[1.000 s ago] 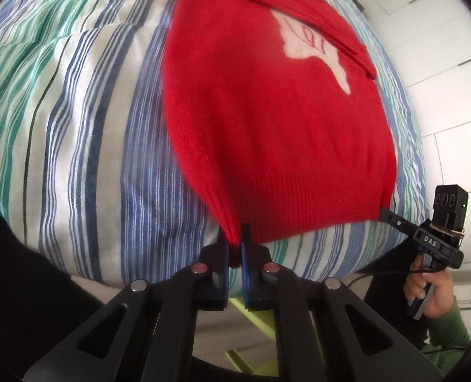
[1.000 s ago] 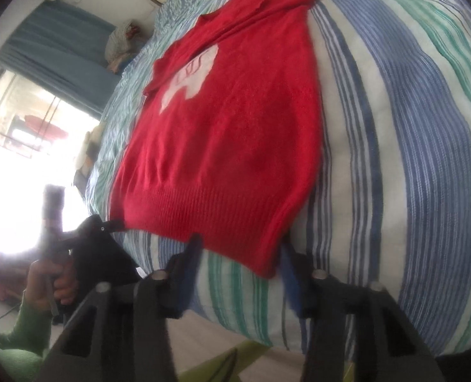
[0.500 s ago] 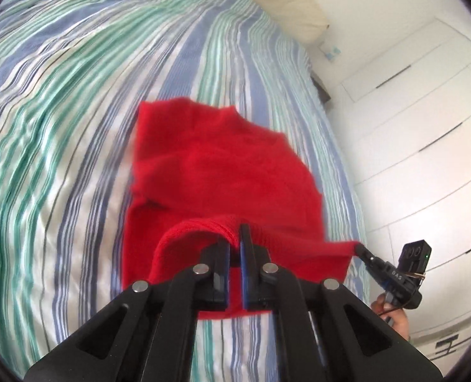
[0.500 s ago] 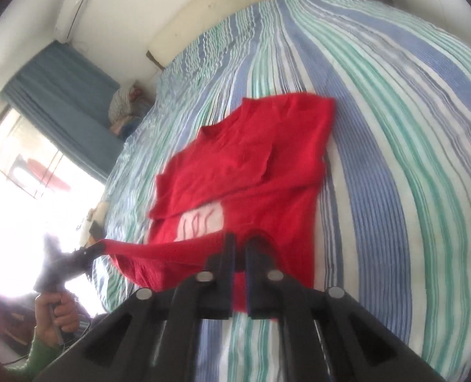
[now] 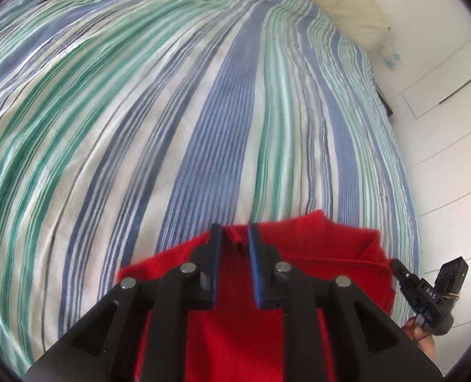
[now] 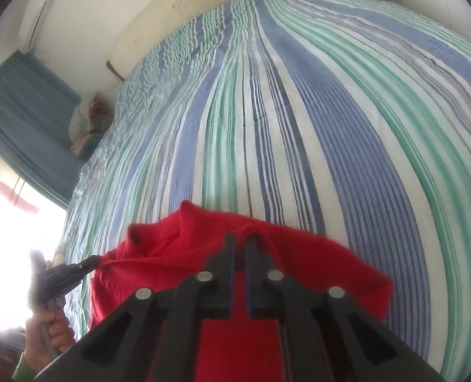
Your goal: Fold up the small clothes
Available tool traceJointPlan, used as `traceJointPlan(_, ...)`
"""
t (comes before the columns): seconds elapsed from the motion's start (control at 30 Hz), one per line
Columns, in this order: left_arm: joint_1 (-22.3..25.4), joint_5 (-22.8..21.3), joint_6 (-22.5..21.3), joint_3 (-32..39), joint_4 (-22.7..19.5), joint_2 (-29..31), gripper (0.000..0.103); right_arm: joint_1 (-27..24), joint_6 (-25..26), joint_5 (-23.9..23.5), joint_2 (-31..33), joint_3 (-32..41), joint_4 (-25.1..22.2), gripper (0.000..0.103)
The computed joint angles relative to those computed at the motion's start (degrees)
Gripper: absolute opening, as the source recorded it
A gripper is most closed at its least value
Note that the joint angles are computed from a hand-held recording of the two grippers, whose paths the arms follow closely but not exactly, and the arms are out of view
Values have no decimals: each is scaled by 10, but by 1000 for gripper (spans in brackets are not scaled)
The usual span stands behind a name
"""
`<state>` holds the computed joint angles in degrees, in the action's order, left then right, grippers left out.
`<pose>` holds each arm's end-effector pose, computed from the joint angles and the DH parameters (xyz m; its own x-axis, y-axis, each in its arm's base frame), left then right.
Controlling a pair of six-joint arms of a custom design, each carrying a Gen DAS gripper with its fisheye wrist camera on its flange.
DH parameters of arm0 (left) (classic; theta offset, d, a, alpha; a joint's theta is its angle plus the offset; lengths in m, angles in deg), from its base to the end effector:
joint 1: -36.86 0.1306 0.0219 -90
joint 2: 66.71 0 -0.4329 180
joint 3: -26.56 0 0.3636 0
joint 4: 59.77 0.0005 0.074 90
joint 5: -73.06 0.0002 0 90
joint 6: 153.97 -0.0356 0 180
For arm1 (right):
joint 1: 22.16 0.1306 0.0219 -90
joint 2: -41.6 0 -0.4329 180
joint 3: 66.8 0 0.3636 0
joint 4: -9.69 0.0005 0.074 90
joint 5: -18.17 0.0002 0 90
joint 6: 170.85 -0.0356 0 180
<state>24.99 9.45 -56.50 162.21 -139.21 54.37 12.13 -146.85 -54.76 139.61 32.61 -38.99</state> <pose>0.6250 -0.1480 0.4969 -0.9264 0.0757 -0.3688 0.2507 0.8549 -0.4542 0.4348 0.2833 0.4887 -0.5886 0.6557 -0.4729 0.4024 0.7450 0.5320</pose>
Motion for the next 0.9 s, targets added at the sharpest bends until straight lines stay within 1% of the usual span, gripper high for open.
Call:
traceJointPlan(0.03, 2, -7, 10, 10, 0, 5, 56, -5, -8, -1, 1, -6, 9, 9)
traceJointPlan(0.07, 7, -9, 19, 6, 13, -1, 70, -6, -17, 4, 0, -10, 14, 20)
traceJointPlan(0.1, 12, 0, 22, -2, 28, -10, 70, -6, -25, 16, -3, -15, 16, 36)
traceJointPlan(0.13, 17, 13, 16, -1, 34, -12, 70, -4, -27, 30, -9, -17, 19, 42)
traceJointPlan(0.17, 21, 20, 5, -10, 37, -23, 70, 0, -20, 43, -14, -16, 19, 42)
traceJointPlan(0.2, 25, 28, -11, -27, 42, -40, 70, 6, -1, 50, -18, -12, 16, 42)
traceJointPlan(0.23, 27, 41, -36, -46, 46, -57, 70, 14, 24, 53, -19, -1, 5, 42)
traceJointPlan(0.27, 28, 60, -69, -70, 46, -76, 72, 25, 53, 55, -18, 12, -8, 42)
traceJointPlan(0.3, 27, 81, -107, -94, 38, -93, 77, 37, 83, 52, -17, 24, -19, 42)
traceJointPlan(0.33, 25, 101, -148, -118, 26, -106, 78, 52, 111, 45, -15, 31, -26, 42)
traceJointPlan(0.37, 21, 109, -182, -144, 16, -119, 82, 65, 133, 31, -14, 35, -31, 42)
traceJointPlan(0.4, 15, 97, -208, -170, 9, -129, 84, 78, 148, 14, -13, 34, -33, 42)
traceJointPlan(0.43, 9, 68, -222, -197, 14, -138, 84, 90, 154, -2, -13, 27, -33, 42)
traceJointPlan(0.47, 5, 28, -223, -224, 25, -143, 84, 101, 155, -15, -15, 15, -37, 43)
traceJointPlan(0.5, 6, -2, -214, -243, 32, -144, 78, 113, 148, -17, -16, 2, -55, 43)
traceJointPlan(0.53, 15, -1, -202, -258, 39, -145, 69, 122, 131, -9, -15, -8, -90, 43)
traceJointPlan(0.57, 26, 14, -187, -269, 51, -154, 62, 130, 106, -1, -17, -21, -124, 40)
traceJointPlan(0.6, 35, 26, -169, -275, 54, -166, 64, 138, 85, 8, -33, -48, -130, 32)
traceJointPlan(0.63, 39, 27, -152, -276, 59, -177, 70, 148, 62, 31, -45, -57, -140, 31)
traceJointPlan(0.67, 41, 30, -145, -284, 68, -194, 80, 158, 38, 51, -49, -49, -166, 32)
traceJointPlan(0.7, 40, 34, -146, -292, 80, -210, 85, 169, 25, 70, -53, -38, -178, 32)
traceJointPlan(0.73, 37, 33, -153, -300, 90, -225, 86, 180, 31, 88, -55, -25, -180, 32)
traceJointPlan(0.77, 31, 25, -160, -307, 92, -236, 90, 190, 48, 102, -50, -7, -185, 33)
traceJointPlan(0.8, 25, 13, -167, -316, 91, -249, 92, 195, 72, 107, -41, 14, -189, 34)
traceJointPlan(0.83, 19, 0, -171, -325, 91, -259, 92, 198, 94, 102, -32, 26, -182, 35)
traceJointPlan(0.87, 15, -12, -177, -337, 89, -270, 92, 200, 109, 92, -24, 30, -171, 39)
traceJointPlan(0.9, 10, -29, -182, -353, 88, -282, 92, 199, 115, 79, -16, 29, -164, 43)
